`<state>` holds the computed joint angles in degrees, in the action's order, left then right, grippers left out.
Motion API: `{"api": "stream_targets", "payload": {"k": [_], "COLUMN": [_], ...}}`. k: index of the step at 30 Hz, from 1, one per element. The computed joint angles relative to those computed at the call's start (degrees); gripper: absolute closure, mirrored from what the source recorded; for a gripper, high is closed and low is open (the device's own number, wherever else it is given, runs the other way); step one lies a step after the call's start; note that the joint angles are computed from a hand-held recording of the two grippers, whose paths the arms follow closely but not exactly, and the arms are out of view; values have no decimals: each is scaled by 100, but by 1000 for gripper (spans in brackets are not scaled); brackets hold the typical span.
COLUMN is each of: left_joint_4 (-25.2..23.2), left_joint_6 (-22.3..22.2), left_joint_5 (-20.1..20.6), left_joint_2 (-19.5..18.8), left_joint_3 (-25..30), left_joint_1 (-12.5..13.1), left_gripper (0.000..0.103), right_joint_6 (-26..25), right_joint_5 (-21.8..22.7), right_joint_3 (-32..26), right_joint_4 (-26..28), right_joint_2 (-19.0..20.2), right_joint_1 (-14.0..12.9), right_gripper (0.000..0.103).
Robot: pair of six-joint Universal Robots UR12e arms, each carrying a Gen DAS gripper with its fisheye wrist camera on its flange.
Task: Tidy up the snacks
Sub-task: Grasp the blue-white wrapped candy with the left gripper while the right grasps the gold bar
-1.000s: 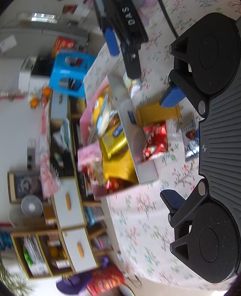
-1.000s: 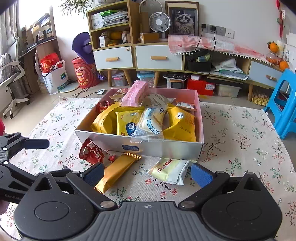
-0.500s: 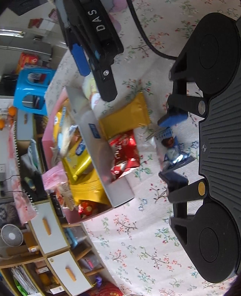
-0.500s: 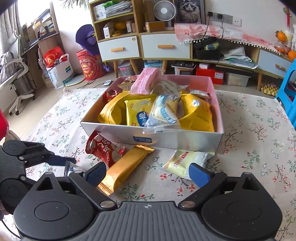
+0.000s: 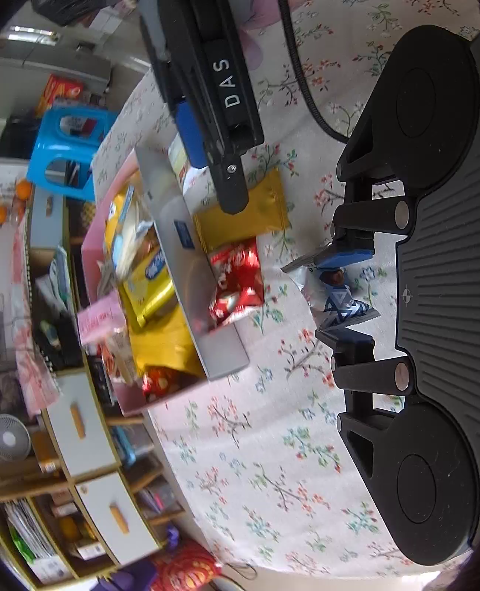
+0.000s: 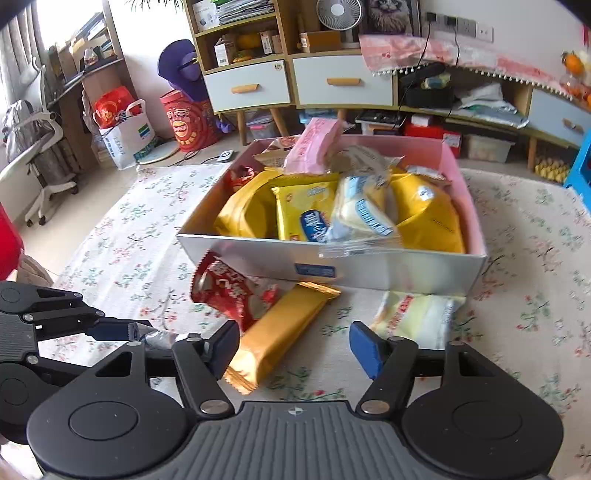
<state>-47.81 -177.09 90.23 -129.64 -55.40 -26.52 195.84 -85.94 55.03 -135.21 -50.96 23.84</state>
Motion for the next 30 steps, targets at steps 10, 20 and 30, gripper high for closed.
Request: {"api": "stream_targets", "payload": {"k": [10, 20, 30], "left_joint_4": [-336, -345, -214], "left_joint_6": [-727, -813, 20], "left_joint_5": [248, 89, -262], "left_joint_2": [-23, 38, 135], "left_joint_3": [129, -21, -218], "left_joint_1": [-2, 43, 103], "left_gripper": [71, 66, 53], "right_joint_6": [-45, -682, -892], "right_joint_5": [43, -464, -276], "right_joint_3": [-220, -224, -79], "right_joint_4": [299, 374, 498], "right_joint_2": [158, 161, 31], "right_joint_1": [92, 184, 57], "right_gripper": [49, 57, 49]}}
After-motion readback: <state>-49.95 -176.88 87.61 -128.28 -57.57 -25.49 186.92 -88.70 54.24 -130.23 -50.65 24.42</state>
